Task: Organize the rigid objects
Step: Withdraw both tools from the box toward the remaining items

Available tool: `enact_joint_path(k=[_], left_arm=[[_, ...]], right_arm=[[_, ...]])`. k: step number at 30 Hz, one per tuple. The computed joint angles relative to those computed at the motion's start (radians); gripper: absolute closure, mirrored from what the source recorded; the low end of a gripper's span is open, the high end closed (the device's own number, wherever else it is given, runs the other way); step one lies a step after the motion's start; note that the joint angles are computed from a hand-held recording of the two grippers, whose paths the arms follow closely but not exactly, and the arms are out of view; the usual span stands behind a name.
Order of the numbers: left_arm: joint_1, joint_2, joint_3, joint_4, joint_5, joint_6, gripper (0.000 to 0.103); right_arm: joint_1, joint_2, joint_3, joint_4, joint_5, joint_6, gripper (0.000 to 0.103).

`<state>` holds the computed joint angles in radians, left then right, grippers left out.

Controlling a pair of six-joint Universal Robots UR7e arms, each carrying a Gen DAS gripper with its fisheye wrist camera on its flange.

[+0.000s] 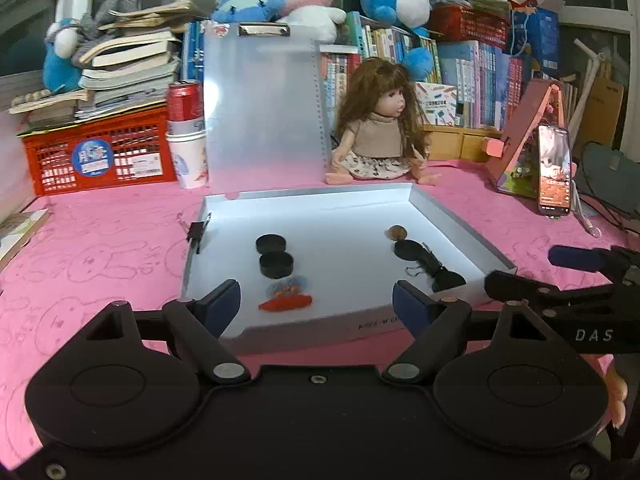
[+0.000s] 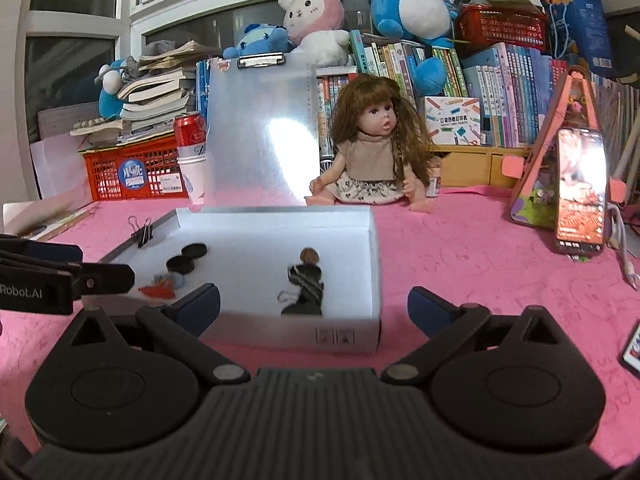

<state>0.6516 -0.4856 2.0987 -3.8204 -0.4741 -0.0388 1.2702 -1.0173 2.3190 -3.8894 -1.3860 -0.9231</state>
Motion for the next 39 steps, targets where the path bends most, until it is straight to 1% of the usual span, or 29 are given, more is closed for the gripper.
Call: enact_joint_path(k=[5,9,13,18,22,25,27,29,31,35,39], left_arm=[[-0.021,0.039,0.028,-0.078,0.052,-0.025,0.02],[-0.032,0.063,0.05,-0.102,0.086,-0.086,0.02],[-0.038,0.085,0.062,-0.109,0.121,-0.119,0.02],[-0.046,0.097,0.082,-0.082,0.137,-0.184,0.02],[-0.049,0.106,0.088,-0.056,0.145,-0.216,0.02],[-0.045,0.107,0.088,-0.021,0.131,-0.24,0.02],[-0.04,0.107,0.084,0.006,0.123,-0.253,0.02],[-0.037,0.111,0.08,0.025,0.12,-0.268,0.02],[-0.033,0.111,0.08,0.056,0.117,-0.3,0.02],[-0.036,0.141,0.065,0.019,0.139,-0.253,0.019],[-0.034,0.148,0.061,-0.007,0.137,-0.227,0.019]], right_arm=[[-0.031,0.031,0.042,-0.104,0.021,-0.032,0.0],[-0.057,0.06,0.074,-0.188,0.036,-0.033,0.0],[-0.075,0.086,0.093,-0.248,0.039,-0.049,0.0],[-0.089,0.1,0.104,-0.265,0.032,-0.036,0.0],[-0.095,0.114,0.112,-0.274,0.028,-0.046,0.0],[-0.092,0.126,0.113,-0.279,0.02,-0.058,0.0],[-0.086,0.145,0.109,-0.311,0.005,-0.065,0.0],[-0.083,0.15,0.106,-0.316,0.0,-0.071,0.0],[-0.079,0.153,0.102,-0.319,-0.013,-0.069,0.0],[-0.07,0.163,0.095,-0.329,-0.039,-0.068,0.0],[-0.06,0.169,0.083,-0.328,-0.063,-0.067,0.0]])
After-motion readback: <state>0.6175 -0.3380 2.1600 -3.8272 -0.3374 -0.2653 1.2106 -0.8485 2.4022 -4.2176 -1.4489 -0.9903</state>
